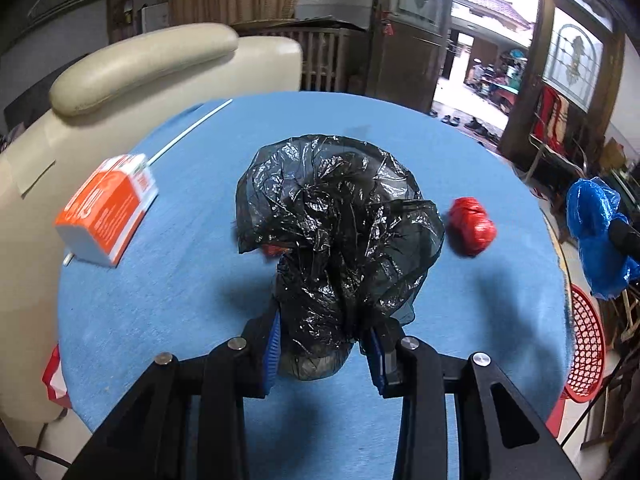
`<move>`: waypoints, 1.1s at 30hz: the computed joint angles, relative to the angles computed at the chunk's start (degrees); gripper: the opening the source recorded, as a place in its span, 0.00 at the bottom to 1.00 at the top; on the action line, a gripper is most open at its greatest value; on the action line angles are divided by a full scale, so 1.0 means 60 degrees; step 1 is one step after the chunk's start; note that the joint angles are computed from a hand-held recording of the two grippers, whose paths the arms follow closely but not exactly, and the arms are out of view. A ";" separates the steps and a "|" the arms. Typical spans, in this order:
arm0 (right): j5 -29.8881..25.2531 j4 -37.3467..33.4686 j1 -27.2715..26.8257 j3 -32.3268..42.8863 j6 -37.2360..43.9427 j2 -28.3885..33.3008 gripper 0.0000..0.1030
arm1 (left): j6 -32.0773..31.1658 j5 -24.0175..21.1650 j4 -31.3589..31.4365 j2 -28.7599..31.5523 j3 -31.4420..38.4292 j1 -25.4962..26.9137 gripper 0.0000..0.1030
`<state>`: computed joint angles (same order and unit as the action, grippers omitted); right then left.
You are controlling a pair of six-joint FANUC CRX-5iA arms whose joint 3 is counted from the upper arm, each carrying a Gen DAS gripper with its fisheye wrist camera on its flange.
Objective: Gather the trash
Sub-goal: 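Carry both bags to the red wastebasket and open both tools to drop them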
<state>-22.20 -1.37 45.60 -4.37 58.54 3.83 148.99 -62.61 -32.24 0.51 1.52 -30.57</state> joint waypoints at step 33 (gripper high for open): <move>-0.0600 0.5952 -0.2286 -0.4056 -0.5740 -0.2366 0.59 | -0.4009 0.1419 0.1944 0.3206 0.3680 -0.1116 0.37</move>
<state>-25.80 34.34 31.88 -28.70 24.10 -10.37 124.93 -54.09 -20.58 19.75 23.60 -37.27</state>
